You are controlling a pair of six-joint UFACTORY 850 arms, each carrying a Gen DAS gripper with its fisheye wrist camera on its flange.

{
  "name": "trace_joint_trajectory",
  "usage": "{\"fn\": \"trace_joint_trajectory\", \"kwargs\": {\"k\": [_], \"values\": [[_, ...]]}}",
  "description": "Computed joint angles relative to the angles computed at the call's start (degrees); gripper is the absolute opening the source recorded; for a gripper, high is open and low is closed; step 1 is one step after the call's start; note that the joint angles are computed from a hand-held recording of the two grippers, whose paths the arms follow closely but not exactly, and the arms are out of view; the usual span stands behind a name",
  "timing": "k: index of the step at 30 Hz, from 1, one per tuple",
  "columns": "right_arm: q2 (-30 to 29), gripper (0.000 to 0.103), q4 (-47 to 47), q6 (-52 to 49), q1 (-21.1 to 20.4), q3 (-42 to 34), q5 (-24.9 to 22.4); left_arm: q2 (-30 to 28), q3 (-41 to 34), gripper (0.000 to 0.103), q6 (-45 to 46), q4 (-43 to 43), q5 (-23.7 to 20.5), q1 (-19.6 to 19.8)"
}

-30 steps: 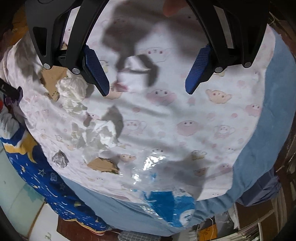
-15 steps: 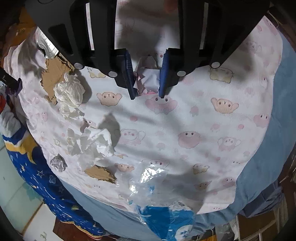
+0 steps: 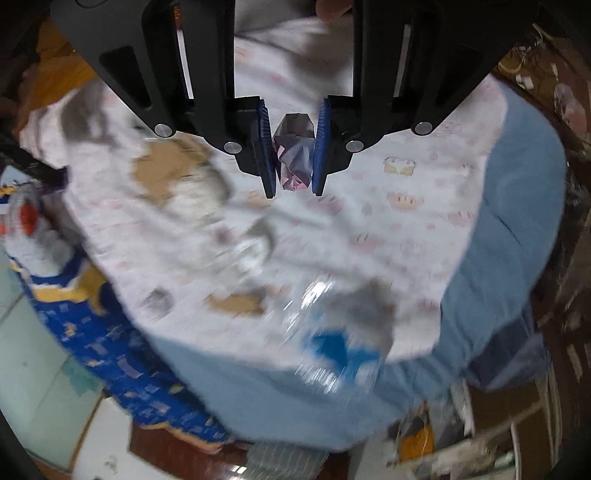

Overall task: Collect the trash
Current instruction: 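Grasp the purple wrapper with the right gripper while the left gripper grasps a pink-white paper, then carry both items to the red wastebasket and open both grippers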

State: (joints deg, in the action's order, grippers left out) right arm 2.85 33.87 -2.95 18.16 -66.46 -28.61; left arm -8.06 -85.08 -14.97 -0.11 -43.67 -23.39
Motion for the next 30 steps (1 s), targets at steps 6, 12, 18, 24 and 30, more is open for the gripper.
{"fn": "trace_joint_trajectory", "kwargs": {"k": [6, 12, 18, 24, 30], "values": [[9.1, 0.023, -7.8, 6.5, -0.8, 1.9, -2.3, 4.1, -5.1, 0.020, -0.8, 0.8, 0.2, -6.6], [21.4, 0.023, -15.7, 14.2, -2.5, 3.9, -7.8, 3.0, -10.3, 0.020, 0.6, -1.4, -1.2, -14.9], [34.3, 0.023, -26.9, 24.6, -4.6, 8.3, -18.7, -2.0, -12.2, 0.020, 5.7, -9.1, -4.4, -22.7], [46.7, 0.023, -18.1, 18.6, -21.7, 19.8, -30.4, -10.7, -15.4, 0.020, 7.2, -12.2, -9.8, -29.2], [55.6, 0.023, -10.5, 8.2, -39.0, 34.0, -39.7, -18.0, -16.4, 0.020, 9.4, -13.4, -15.3, -34.9]]}}
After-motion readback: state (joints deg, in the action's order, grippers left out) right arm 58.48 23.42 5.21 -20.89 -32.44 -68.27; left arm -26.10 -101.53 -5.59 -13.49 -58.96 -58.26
